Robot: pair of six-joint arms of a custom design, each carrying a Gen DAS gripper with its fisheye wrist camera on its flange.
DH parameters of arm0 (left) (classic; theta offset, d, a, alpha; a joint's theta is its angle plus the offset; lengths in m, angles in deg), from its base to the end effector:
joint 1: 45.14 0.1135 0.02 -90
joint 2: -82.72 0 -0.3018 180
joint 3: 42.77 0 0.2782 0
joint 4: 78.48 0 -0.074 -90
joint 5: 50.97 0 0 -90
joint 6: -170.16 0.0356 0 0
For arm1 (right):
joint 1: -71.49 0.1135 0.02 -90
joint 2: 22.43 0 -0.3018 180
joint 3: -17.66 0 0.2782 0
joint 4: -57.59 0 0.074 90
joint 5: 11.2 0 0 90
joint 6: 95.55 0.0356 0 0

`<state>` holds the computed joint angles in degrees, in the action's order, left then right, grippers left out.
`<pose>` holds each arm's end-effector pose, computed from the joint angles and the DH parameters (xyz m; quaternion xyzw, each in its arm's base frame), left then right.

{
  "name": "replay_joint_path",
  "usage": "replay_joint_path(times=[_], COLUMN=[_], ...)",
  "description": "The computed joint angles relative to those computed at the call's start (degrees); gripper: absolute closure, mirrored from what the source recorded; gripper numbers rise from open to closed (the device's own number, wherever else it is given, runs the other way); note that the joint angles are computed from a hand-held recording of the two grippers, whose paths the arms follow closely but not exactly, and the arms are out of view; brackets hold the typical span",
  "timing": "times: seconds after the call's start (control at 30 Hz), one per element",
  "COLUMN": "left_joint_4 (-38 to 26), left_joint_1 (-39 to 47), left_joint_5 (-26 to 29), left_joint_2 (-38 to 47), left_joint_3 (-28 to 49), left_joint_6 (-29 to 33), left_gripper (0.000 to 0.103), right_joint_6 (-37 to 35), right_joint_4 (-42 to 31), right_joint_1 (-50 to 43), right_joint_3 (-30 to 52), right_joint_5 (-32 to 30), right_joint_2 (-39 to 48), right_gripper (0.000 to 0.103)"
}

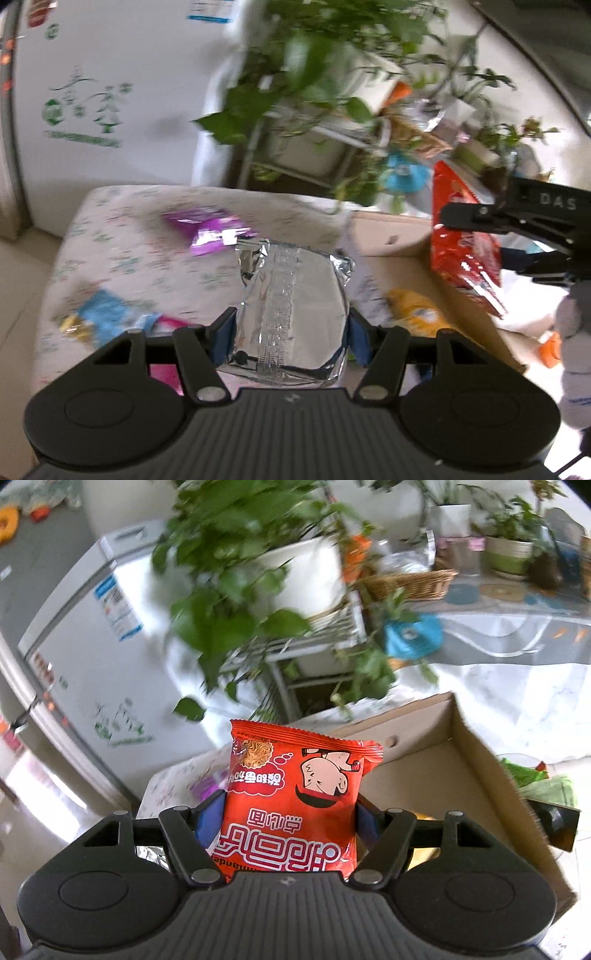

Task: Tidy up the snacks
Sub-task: 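Lift and carry the red packet and silver foil bag over the box with both tools, then open both tools to drop the packets into the box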

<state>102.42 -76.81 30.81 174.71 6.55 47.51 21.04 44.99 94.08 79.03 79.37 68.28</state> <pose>0.2720 -0.1618 0.1538 -0.0371 0.9101 -0.1615 0.3798 0.3212 0.1333 0.2057 0.0339 0.9127 0.1653 0.3722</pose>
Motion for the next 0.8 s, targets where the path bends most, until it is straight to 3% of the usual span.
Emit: replay_joint_path(times=[0.4,0.8], left_joint_4=[-1.76,-7.15], left_joint_1=[-5.95,-7.21], left_joint_5=[0.49,1.31], left_joint_2=[9.33,19.70], left_joint_3=[13.12,26.62], left_joint_6=[-2.11,-4.04], left_gripper=[0.042,0.042], right_joint_6=[3.38,13.24], right_joint_4=[-0.97,-1.93], right_joint_1=[-7.77,-11.92], right_joint_3=[-4.26,-5.61], right_joint_5=[0.21,-1.51], right_joint_2=[-5.31,-5.93], right_gripper=[0.026,0.026])
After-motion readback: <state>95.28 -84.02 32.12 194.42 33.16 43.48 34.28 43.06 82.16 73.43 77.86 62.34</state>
